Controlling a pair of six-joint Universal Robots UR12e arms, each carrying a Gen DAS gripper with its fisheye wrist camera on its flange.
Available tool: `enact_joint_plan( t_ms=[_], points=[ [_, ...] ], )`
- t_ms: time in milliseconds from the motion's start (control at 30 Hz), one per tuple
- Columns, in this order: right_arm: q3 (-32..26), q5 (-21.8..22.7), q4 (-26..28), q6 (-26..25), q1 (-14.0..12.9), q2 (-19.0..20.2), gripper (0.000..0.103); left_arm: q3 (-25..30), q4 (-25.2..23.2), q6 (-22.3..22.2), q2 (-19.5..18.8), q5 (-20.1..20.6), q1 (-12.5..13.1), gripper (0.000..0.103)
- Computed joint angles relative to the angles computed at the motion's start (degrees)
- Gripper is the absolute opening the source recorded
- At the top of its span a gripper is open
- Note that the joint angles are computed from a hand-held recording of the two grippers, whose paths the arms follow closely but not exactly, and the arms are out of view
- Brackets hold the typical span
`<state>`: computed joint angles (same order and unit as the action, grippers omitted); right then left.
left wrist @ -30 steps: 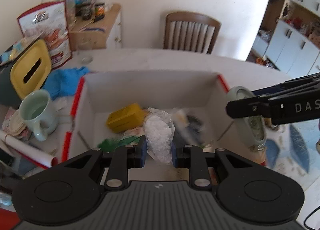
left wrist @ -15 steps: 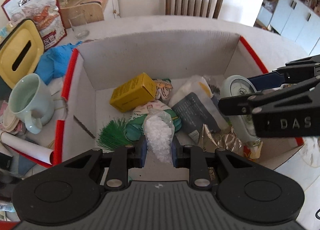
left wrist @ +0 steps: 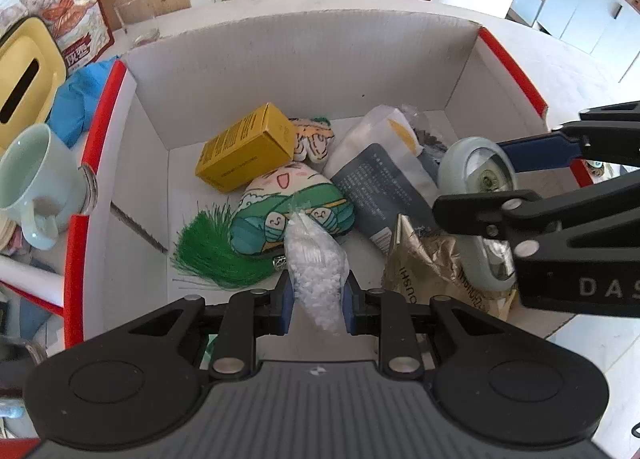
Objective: Organize objects
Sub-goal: 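Carry the tissue bag and tape dispenser into the box and open both grippers, then move both open grippers back toward the bead bracelet on the table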
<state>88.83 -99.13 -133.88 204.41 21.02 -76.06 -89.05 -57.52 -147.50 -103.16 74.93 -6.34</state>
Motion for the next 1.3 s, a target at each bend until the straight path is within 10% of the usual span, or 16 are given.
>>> enact_joint_plan(
  t_ms=[300,433,1300],
  points=[
    [0.6,0.0,-0.4,-0.7,-0.1,-0.5,0.055,-0.2,0.2,-2.7,0.0,0.8,0.1,0.033],
    [1.0,0.2,-0.8,-0.5,-0.2,-0.9,0.056,-0.9,1.9,-3.1,0.3,0.0,0.2,0.065],
    [8.8,2.4,-8.5,1.9,-1.6,-10.2,0.064,-4.9,10.0,-4.5,6.1,-6.8,-0.3,0.075]
  ],
)
